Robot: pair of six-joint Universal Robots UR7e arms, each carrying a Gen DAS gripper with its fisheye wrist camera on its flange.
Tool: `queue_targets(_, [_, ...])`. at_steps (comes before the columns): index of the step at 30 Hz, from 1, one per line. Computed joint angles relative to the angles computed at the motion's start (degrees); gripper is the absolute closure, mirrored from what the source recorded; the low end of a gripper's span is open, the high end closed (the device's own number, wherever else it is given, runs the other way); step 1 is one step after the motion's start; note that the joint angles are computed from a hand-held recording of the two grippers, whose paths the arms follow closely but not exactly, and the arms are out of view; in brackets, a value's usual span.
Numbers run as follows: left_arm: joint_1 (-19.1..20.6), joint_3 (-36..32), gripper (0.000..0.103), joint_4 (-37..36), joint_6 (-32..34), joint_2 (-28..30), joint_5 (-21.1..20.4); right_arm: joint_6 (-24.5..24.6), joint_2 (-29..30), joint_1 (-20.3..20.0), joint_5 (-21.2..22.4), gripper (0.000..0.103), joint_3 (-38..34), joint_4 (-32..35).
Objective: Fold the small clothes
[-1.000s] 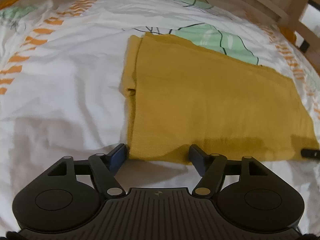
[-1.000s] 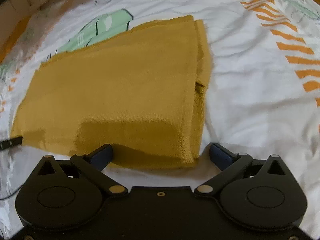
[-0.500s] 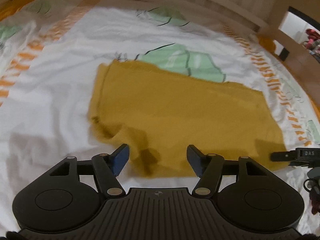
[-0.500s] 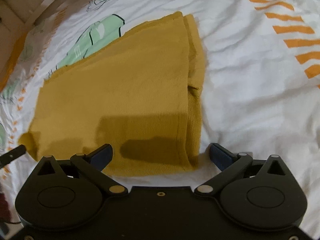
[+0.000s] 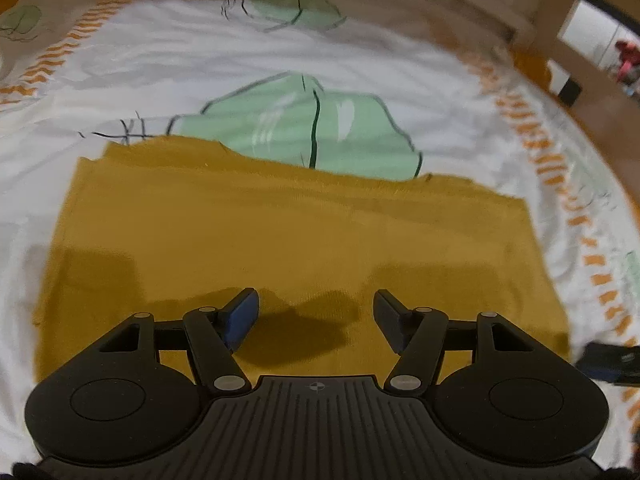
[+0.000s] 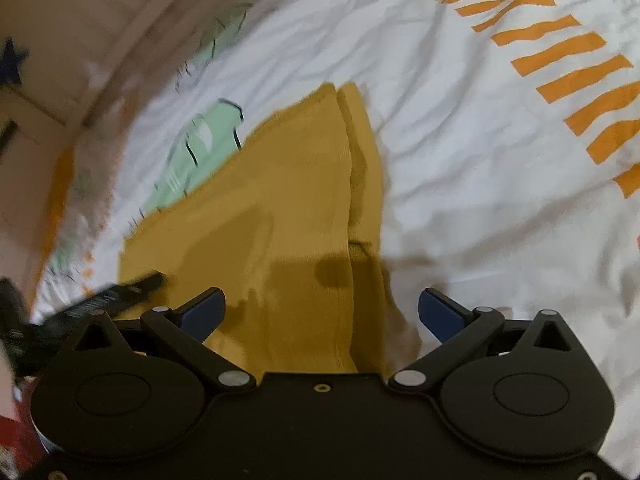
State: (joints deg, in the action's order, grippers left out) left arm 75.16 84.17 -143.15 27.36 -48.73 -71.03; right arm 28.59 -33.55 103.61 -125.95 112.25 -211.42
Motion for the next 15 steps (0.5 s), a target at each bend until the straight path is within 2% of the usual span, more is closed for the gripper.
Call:
queue_targets(5, [-0.27, 0.07, 0.041, -0.86, 2.06, 1.57, 3.48, -2.80, 1.13, -2.70, 3.73, 0.000, 0.91, -6.85])
queue_targets(7, [-0.53, 0.61, 0.041, -1.31, 2.52, 1.41, 4.13, -4.25, 2.35, -4.10, 7.11, 0.000, 0.92, -11.11])
queue_targets(10, [-0.43, 0.70, 0.040, -1.30, 2.97, 1.37, 4.15, -5.00, 3.88, -6.71, 15.21, 0.000, 0.52, -15.71])
queue_targets(12, [-0.29, 0.41, 0.040, -1.03, 2.75, 1.52, 3.88, -5.99, 4.54, -7.93, 19.10, 0.000, -0.37, -16.26])
queue_targets(15, [-0.28, 0.48, 0.040, -0.96, 2.86, 1.42, 3.86, -9.13, 5.26, -8.96, 21.71, 0.000, -2.23, -15.76])
